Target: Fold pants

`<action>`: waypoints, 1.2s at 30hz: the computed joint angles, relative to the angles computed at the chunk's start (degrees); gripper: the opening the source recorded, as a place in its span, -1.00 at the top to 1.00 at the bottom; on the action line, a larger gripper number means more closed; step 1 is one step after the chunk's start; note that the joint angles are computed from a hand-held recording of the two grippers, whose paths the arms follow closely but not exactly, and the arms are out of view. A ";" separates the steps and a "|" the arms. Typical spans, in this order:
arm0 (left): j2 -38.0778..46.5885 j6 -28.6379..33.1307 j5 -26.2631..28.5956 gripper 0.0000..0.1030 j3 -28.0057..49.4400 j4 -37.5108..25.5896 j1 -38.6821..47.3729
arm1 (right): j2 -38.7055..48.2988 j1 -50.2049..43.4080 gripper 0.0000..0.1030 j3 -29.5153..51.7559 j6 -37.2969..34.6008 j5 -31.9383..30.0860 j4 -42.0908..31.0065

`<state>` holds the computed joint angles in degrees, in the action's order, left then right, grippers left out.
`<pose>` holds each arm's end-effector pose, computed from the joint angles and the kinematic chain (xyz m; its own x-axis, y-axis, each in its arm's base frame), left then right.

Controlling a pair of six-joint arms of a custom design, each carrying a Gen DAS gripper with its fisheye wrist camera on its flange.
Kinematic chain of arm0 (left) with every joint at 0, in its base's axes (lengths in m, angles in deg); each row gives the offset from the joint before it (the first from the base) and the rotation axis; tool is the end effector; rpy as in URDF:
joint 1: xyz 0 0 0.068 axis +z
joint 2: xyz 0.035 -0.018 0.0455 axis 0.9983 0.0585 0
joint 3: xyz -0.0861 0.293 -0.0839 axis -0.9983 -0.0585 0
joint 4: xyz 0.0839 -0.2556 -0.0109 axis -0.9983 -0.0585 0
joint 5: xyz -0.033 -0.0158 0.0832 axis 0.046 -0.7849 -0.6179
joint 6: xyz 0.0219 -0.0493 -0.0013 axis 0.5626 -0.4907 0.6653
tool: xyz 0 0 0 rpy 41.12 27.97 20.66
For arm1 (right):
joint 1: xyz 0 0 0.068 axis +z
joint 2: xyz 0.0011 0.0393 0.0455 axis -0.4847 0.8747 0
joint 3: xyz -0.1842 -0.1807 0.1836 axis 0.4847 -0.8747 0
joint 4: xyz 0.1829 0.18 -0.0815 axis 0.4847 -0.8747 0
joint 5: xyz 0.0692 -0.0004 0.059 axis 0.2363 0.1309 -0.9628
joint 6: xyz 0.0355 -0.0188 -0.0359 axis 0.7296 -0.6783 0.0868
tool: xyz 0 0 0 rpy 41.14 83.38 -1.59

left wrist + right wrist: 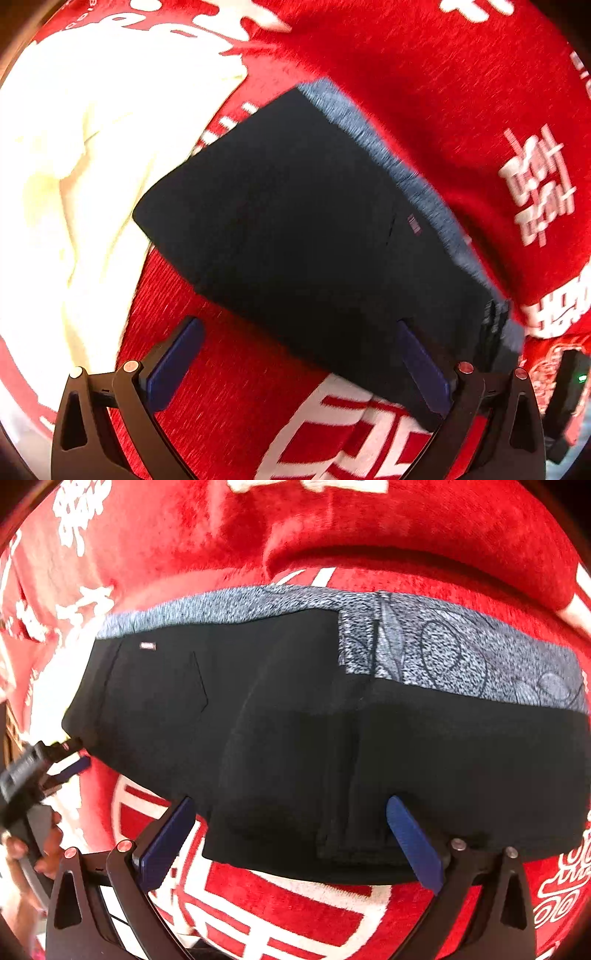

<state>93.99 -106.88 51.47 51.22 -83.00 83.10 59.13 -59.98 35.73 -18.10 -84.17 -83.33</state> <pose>0.1693 -0.0223 0.1281 -0.9466 -0.2904 -0.1403 -0.2149 0.8924 -0.3968 0.2120 -0.1181 0.1395 -0.9945 0.0527 -0.0908 0.0332 0.9782 0.2049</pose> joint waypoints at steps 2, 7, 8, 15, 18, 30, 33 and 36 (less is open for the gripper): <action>-0.03 1.93 4.97 -1.00 -0.83 1.62 4.35 | -1.19 1.55 -1.00 -1.62 0.15 1.55 1.82; 2.34 3.26 11.18 -1.00 -1.54 4.91 9.56 | -1.58 2.68 -1.00 -2.62 0.38 2.27 3.41; 2.66 2.73 11.19 -1.00 -1.80 5.89 9.32 | -1.42 2.55 -1.00 -2.46 0.60 1.94 3.32; 3.68 -0.81 12.55 -1.00 -1.98 9.00 7.20 | -1.48 1.45 -1.00 -2.15 -0.22 1.97 2.84; 0.44 -7.29 12.33 -1.00 -1.78 10.82 2.68 | -1.50 1.21 -1.00 -2.04 -0.29 1.63 2.64; 5.60 -13.64 -15.52 0.12 4.98 3.10 -17.01 | -0.33 4.13 -1.00 8.77 3.95 -0.27 -8.60; 3.12 -12.30 -21.32 0.26 5.18 1.14 -22.45 | 3.21 8.65 -1.00 18.22 6.29 -2.05 -15.47; 2.82 -12.29 -31.54 0.26 6.97 -2.08 -32.91 | 8.91 14.37 -1.00 28.50 8.08 -5.25 -22.50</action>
